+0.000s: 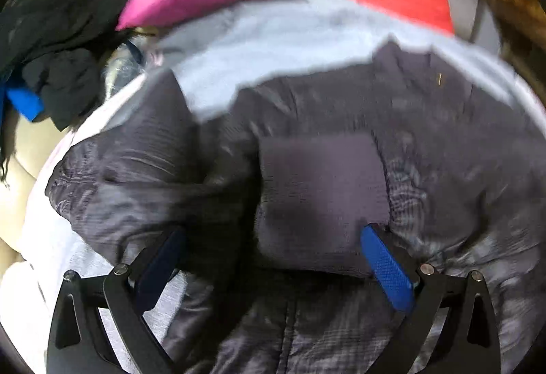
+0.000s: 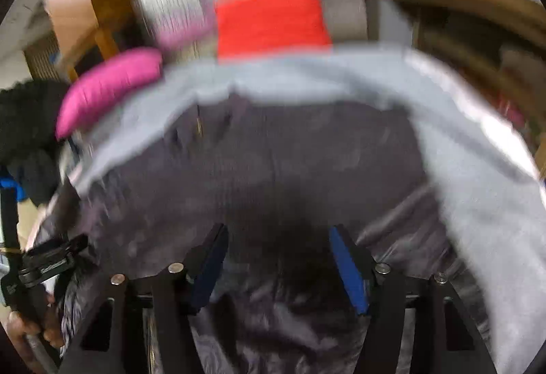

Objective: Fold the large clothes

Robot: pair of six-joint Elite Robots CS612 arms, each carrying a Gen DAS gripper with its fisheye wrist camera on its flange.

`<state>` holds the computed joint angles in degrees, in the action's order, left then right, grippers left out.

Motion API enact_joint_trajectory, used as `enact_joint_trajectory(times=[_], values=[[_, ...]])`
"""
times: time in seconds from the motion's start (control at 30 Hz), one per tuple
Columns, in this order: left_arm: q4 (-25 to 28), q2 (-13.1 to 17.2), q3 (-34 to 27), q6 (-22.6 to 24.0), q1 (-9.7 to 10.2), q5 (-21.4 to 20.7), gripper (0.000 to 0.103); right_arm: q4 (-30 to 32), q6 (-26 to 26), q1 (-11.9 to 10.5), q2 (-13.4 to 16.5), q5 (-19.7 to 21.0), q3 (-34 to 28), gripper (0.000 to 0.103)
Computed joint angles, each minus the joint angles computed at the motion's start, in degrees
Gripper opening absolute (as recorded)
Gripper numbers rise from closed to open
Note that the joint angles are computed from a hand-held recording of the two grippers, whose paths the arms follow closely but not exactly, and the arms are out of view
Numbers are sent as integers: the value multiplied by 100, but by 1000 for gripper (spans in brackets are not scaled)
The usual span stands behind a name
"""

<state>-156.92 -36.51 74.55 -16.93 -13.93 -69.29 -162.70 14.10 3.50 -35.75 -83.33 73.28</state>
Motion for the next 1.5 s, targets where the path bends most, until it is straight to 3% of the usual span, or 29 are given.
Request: enact_joint_trajectory(times=[0.07,0.17,0.27,0.4,0.47,0.53,0.63,0.73,0.87,0.93,1.0,1.07,1.17,1.27,1.37,1.43,1.5], values=[[25,-29,25,4,5,-41,102,221,37,13,0,-77,-72,61],[-280,-187,216,-98,107,-469,102,-561,69,49,-52,-188,141,61],[-794,-267,415,-32,109,-343,102,-1301,2,98,-24,-178,208,62],[-239,-211,292,92,131,-395,102,-141,19,142,211,-162,-236,64],[-394,-300,415,90,196,-558,102,-231,-123,204,206,-404,-263,64],[-907,-470,685,11,278,-665,102,-508,-38,157,139,-44,-135,64],[-1790,-768,1186,-600,482,-509,102,-937,137,121,103,191,-20,64],[-1906,-868,1383,-1684,801,-424,102,-1009,204,109,122,325,-3,65],[-1342,-788,1288,-2925,1261,-725,102,-1375,-227,198,107,73,104,65],[-1528,-652,1251,-3523,1520,-1209,102,-1559,-322,186,64,187,182,65],[-1749,-499,1165,-3864,1679,-1502,94,-1737,-207,155,30,441,247,67],[-1775,-309,990,-4104,1828,-1948,67,-1908,-32,117,13,652,289,68],[-1947,-9,743,-4580,2021,-2567,57,-2092,123,99,16,715,310,68],[-2419,113,621,-4563,2048,-2445,57,-2165,236,82,16,757,310,68],[-2321,271,363,-4511,2093,-2565,57,-2117,330,61,32,850,283,68],[-2401,332,264,-4486,2078,-2425,57,-2086,384,53,53,878,246,68],[-2342,387,151,-4378,2074,-2392,51,-2078,430,59,69,797,213,68]])
